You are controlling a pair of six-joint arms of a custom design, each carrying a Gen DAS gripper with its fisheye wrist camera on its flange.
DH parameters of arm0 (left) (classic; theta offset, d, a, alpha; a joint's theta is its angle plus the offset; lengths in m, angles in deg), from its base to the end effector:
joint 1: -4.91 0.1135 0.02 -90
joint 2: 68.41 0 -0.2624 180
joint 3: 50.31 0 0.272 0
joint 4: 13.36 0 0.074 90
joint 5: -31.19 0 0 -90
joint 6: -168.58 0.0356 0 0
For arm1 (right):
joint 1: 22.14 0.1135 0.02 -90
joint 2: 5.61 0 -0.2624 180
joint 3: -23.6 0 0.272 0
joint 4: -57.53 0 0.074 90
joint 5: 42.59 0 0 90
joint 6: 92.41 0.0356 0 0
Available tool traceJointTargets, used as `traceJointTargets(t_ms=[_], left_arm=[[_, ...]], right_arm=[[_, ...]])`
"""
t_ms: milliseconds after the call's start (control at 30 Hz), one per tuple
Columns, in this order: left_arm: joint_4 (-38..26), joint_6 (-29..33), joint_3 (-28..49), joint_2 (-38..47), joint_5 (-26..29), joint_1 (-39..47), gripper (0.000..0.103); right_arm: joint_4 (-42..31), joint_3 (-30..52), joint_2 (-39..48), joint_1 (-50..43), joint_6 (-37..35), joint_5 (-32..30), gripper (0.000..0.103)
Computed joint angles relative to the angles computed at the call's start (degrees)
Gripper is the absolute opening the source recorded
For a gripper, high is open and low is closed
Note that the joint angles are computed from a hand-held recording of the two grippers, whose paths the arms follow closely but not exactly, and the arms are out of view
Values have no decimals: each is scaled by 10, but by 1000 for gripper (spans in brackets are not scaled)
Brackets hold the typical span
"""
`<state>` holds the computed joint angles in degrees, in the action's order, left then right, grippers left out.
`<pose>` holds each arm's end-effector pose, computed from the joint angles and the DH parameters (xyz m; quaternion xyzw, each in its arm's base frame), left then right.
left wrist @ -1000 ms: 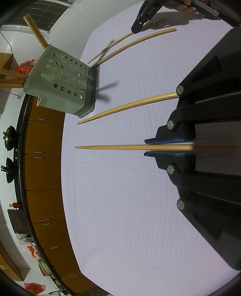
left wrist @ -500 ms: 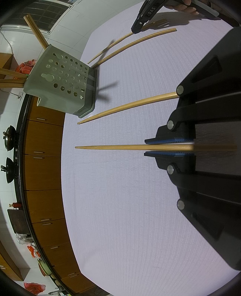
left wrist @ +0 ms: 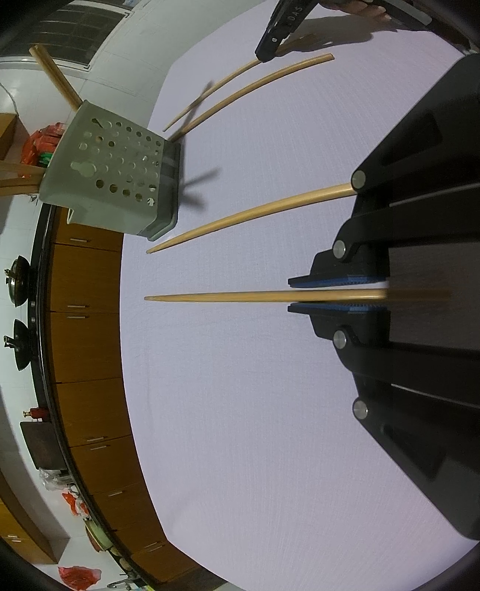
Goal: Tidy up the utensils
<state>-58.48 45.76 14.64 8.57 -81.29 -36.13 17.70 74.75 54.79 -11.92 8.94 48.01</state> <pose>0.2238 -0.1768 0.2227 0.0125 0.9423 -0.0172 0.3340 0.2270 0.0406 0.2151 0.0111 0.9368 0.0606 0.3443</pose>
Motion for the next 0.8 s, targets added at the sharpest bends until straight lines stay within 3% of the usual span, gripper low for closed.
traceJointTargets(t_ms=[400,567,800], left_arm=[[-7,-2,-1,-21,3,-5,8],[-25,10,27,-84,-48,-34,8],[-22,53,98,-104,-104,-59,7]], right_arm=[[-4,2,-24,-9,-22,2,7],[-26,33,-102,-31,-28,-4,7],[-30,84,-133,-46,-40,-12,7]])
